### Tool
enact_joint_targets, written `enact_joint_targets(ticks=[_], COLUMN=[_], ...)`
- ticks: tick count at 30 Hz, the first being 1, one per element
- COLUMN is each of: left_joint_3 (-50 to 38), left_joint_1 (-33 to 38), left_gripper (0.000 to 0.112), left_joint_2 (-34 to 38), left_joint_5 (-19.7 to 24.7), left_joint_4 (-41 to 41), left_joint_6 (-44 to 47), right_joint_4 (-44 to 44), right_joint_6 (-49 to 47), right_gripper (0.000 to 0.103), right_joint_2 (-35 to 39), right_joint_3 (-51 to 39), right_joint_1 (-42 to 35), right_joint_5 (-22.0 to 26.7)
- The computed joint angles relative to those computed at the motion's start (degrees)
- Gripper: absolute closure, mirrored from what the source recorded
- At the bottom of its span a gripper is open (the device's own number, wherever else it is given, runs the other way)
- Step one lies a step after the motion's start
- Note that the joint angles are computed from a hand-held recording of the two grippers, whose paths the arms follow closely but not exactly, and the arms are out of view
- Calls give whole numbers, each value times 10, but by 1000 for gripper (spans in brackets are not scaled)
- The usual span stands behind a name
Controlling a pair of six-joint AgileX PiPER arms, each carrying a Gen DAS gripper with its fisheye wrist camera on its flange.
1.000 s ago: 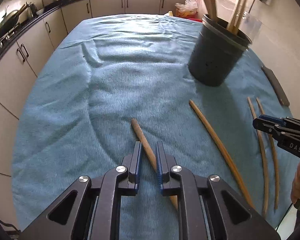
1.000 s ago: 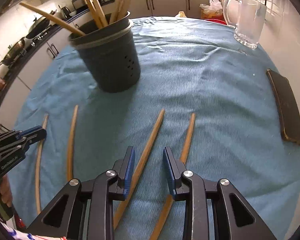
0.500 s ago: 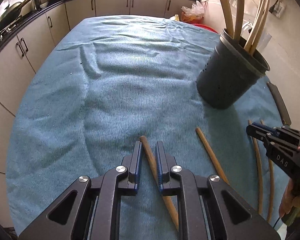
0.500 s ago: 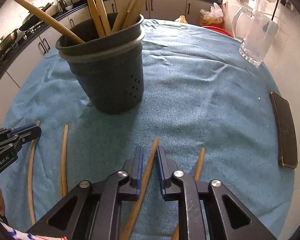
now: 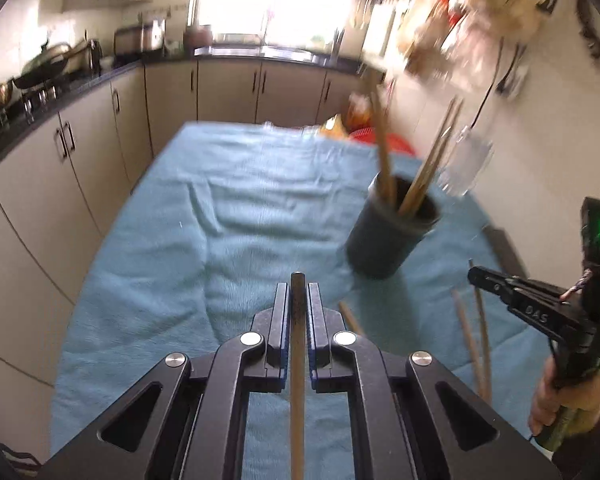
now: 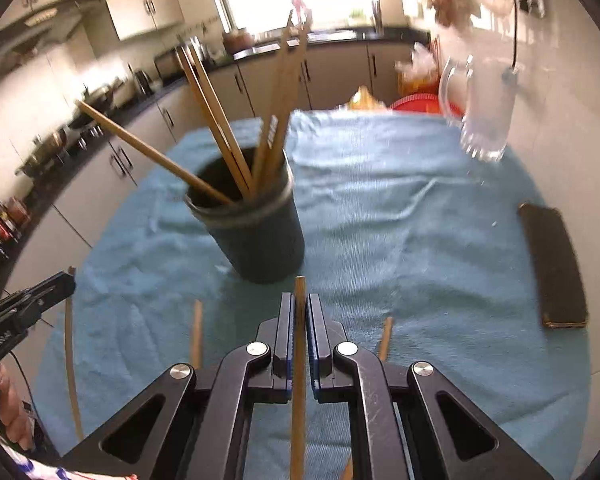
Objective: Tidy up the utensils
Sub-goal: 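Lift both held chopsticks upright and carry them over the black cup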
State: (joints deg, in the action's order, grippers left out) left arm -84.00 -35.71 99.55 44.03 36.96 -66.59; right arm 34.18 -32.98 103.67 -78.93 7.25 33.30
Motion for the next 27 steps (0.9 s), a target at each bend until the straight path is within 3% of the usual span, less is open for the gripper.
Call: enact_joint_targets(ticks=[4,13,27], left_joint_3=[20,40,-5], left_joint_1=[-51,-169,-215], left_gripper=[105,105,105], left_joint_2=[-45,-89,-85], left_joint_5=[27,104,124], left_joint_4=[69,183,215], left_joint_6=[-60,-153,-155], right_joint_4=[55,136,176], right_joint_6=[-58,-153,-185], right_gripper=[97,97,97], right_joint_2=[-78,-221,-267], right_joint_3=[70,172,173], right_joint_1=[-7,-33,-58], right_joint_5=[-26,-28,1])
